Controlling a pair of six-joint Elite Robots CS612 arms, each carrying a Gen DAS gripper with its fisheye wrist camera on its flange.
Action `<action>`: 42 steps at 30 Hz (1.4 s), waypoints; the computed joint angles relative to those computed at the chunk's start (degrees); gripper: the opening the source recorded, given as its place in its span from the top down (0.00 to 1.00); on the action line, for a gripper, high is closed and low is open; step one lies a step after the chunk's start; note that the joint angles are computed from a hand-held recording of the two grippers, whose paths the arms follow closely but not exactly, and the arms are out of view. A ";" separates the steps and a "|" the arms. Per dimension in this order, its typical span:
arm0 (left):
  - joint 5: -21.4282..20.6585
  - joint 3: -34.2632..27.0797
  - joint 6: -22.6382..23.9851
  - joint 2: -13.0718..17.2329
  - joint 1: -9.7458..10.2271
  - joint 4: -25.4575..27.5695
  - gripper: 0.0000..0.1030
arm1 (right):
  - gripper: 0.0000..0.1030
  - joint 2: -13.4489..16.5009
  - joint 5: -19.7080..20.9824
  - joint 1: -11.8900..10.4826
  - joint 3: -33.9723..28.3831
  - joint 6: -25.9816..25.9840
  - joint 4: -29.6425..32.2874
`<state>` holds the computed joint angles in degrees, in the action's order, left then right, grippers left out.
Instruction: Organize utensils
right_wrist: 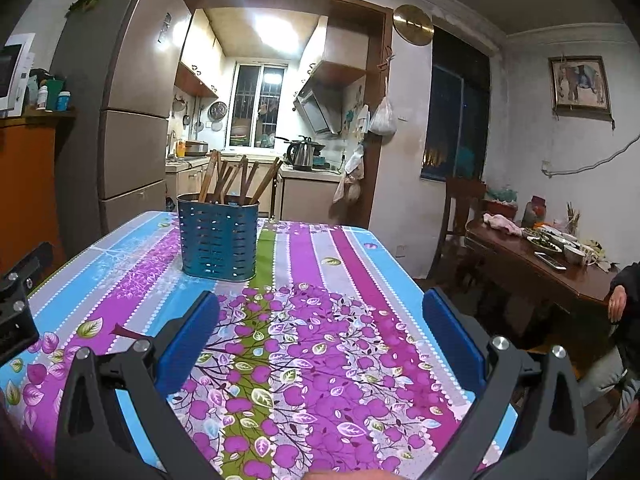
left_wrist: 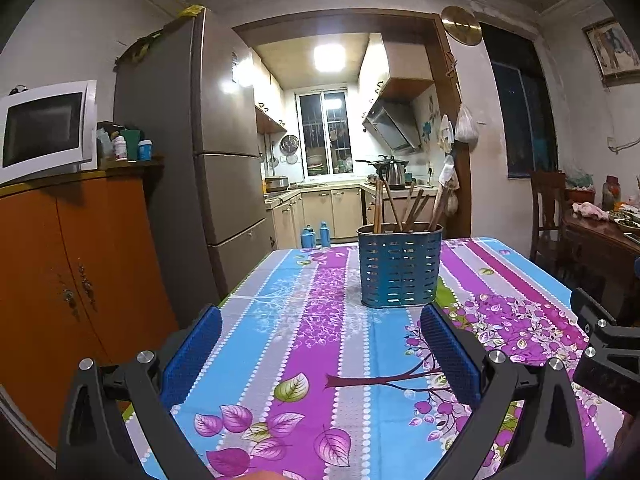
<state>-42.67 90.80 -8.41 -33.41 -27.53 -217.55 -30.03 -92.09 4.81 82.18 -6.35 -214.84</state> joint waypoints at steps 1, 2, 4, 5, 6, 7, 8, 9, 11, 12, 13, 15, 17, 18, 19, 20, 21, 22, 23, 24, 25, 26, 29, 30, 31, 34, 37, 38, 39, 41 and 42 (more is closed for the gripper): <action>0.27 0.09 0.00 -0.09 -0.05 -0.26 0.03 | 0.05 -0.03 0.04 0.06 0.01 -0.04 -0.01; 0.42 0.17 0.01 -0.15 -0.07 -0.52 0.03 | 0.05 -0.10 0.18 0.07 0.08 -0.06 -0.04; 0.72 0.39 0.24 -0.26 -0.13 -1.26 0.03 | 0.05 -0.25 0.71 0.01 0.23 0.12 0.13; 0.85 0.46 0.43 -0.28 -0.17 -1.63 0.03 | 0.05 -0.37 1.07 -0.02 0.33 0.27 0.16; 0.86 0.52 0.74 -0.30 -0.20 -2.06 0.03 | 0.05 -0.41 1.20 -0.01 0.27 0.23 0.24; 0.83 0.55 0.83 -0.33 -0.22 -2.19 0.03 | 0.05 -0.41 1.21 0.02 0.26 0.06 0.09; 0.79 0.57 0.81 -0.35 -0.23 -2.16 0.03 | 0.05 -0.41 1.12 0.11 0.24 -0.26 -0.19; 0.72 0.60 0.78 -0.39 -0.23 -2.09 0.03 | 0.05 -0.43 1.25 0.15 0.27 -0.64 -0.44; 0.90 0.59 0.82 -0.38 -0.27 -2.10 0.03 | 0.05 -0.52 1.48 0.15 0.28 -0.86 -0.56; 0.90 0.59 0.95 -0.37 -0.28 -2.21 0.03 | 0.05 -0.57 1.60 0.15 0.28 -0.88 -0.50; 0.86 0.59 1.02 -0.38 -0.27 -2.27 0.03 | 0.05 -0.60 1.64 0.17 0.22 -0.89 -0.34; 0.59 0.69 0.95 -0.50 -0.22 -2.14 0.03 | 0.05 -0.61 1.59 0.18 0.15 -0.84 -0.28; 0.55 0.69 1.08 -0.56 -0.19 -2.14 0.03 | 0.05 -0.73 2.01 0.10 0.13 -0.65 0.14; 0.52 0.69 1.12 -0.57 -0.18 -2.14 0.03 | 0.05 -0.76 2.14 0.08 0.10 -0.63 0.27; 0.57 0.68 1.11 -0.55 -0.19 -2.13 0.03 | 0.05 -0.77 2.10 0.11 0.03 -0.71 0.28; 0.71 0.66 1.16 -0.58 -0.22 -2.13 0.03 | 0.05 -0.78 1.98 0.16 0.00 -0.87 0.16; 0.73 0.68 1.22 -0.60 -0.22 -2.21 0.03 | 0.05 -0.79 1.99 0.17 -0.02 -0.95 0.08; 0.67 0.72 1.34 -0.66 -0.23 -2.18 0.03 | 0.05 -0.84 2.18 0.15 0.00 -0.95 0.11; 0.60 0.72 1.47 -0.68 -0.22 -2.10 0.03 | 0.05 -0.89 2.34 0.13 0.00 -0.93 0.28; 0.58 0.71 1.65 -0.71 -0.21 -2.06 0.03 | 0.05 -0.89 2.38 0.11 -0.05 -0.89 0.34; 0.59 0.64 1.73 -0.71 -0.20 -2.06 0.03 | 0.05 -0.84 2.38 0.10 -0.08 -0.93 0.24; 0.60 0.63 1.80 -0.73 -0.19 -2.17 0.03 | 0.05 -0.86 2.40 0.11 -0.09 -1.01 0.29; 0.48 0.57 1.69 -0.77 -0.20 -2.18 0.03 | 0.05 -0.85 2.63 0.12 -0.20 -1.04 0.41; 0.18 0.61 1.59 -0.84 -0.14 -2.08 0.03 | 0.05 -0.87 2.71 0.10 -0.19 -0.96 0.36; -0.05 0.63 1.50 -0.89 -0.09 -1.92 0.03 | 0.05 -0.85 2.74 0.10 -0.26 -0.92 0.37; -0.22 0.56 1.43 -0.91 -0.03 -1.73 0.03 | 0.05 -0.89 2.70 0.07 -0.38 -0.73 0.42; -0.85 0.64 1.10 -0.96 0.09 -1.56 0.03 | 0.05 -0.92 2.75 -0.05 -0.24 -0.52 0.18; -1.26 0.66 1.13 -1.00 0.16 -1.54 0.03 | 0.05 -0.93 2.76 -0.08 -0.25 -0.46 0.09; -1.51 0.64 1.25 -1.01 0.17 -1.57 0.03 | 0.05 -0.95 2.86 -0.12 -0.25 -0.40 0.07; -1.55 0.48 1.79 -0.87 0.16 -1.98 0.03 | 0.05 -0.95 2.93 -0.16 -0.27 -0.38 0.06; -1.76 0.43 2.02 -0.84 0.19 -2.10 0.03 | 0.05 -0.97 3.10 -0.19 -0.28 -0.35 0.19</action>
<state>-44.44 91.23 -6.39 -34.25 -27.34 -219.64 -31.00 -89.00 4.62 81.90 -6.71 -214.66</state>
